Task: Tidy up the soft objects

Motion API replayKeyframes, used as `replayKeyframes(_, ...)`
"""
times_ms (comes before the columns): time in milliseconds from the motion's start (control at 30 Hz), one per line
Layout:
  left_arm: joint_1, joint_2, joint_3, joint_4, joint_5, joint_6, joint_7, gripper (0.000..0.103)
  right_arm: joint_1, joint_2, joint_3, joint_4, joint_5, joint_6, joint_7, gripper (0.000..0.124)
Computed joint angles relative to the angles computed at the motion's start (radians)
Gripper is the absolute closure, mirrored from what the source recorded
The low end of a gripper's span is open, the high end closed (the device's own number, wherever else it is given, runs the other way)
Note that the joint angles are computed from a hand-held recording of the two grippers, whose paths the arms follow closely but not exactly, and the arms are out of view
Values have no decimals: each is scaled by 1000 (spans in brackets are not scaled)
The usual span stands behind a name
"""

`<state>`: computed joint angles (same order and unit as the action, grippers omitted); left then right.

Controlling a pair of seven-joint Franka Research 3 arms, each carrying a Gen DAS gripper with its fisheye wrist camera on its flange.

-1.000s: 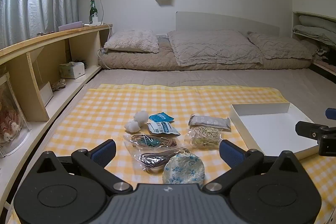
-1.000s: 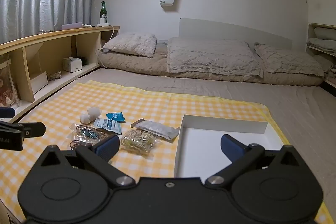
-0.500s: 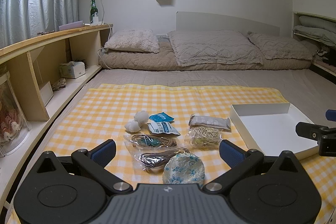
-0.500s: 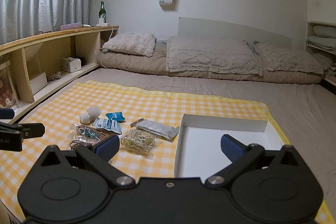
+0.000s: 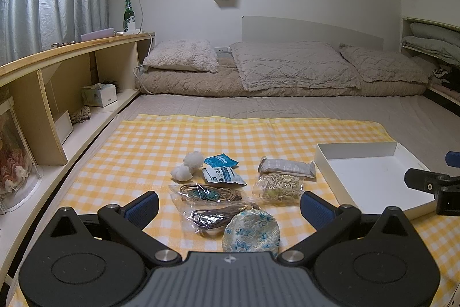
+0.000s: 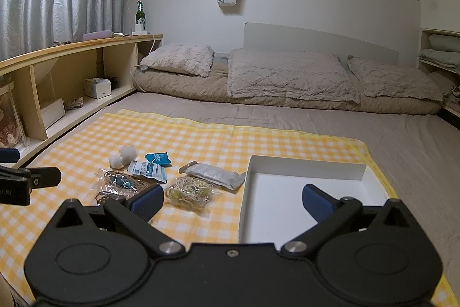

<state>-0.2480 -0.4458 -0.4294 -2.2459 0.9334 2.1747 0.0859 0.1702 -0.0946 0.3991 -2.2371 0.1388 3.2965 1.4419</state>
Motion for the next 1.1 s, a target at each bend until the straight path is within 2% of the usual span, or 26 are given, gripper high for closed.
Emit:
replayKeyframes(100, -1, 0, 1, 0, 0, 0, -1, 0, -29, 0, 28, 0, -5, 1, 6, 21)
replayKeyframes(300, -2, 1, 1, 1, 0, 1, -1, 0, -9, 0, 9, 0, -6, 0, 6, 21)
replayKeyframes(433, -2, 0, 2, 0, 0, 1, -2, 0, -28, 0, 27, -1, -8, 1, 10, 21)
replayKeyframes(500, -1, 0, 1, 0, 0, 0, -2, 0, 2, 2, -2, 0, -5, 2, 3, 21)
replayKeyframes(767, -2, 0, 2, 0, 0, 2, -2, 0, 11, 2, -9, 1, 0, 1, -5, 21)
replayKeyframes(833, -2, 1, 1, 1, -1, 1, -1, 0, 10, 1, -6, -2, 0, 0, -6, 21)
replayKeyframes(1000, -2, 0, 2, 0, -1, 1, -2, 0, -55, -3, 57, -8, -12, 0, 11, 21)
replayKeyframes(1100, -1, 0, 2, 0, 0, 2, -3, 0, -31, -1, 33, -5, -14, -3, 11, 21)
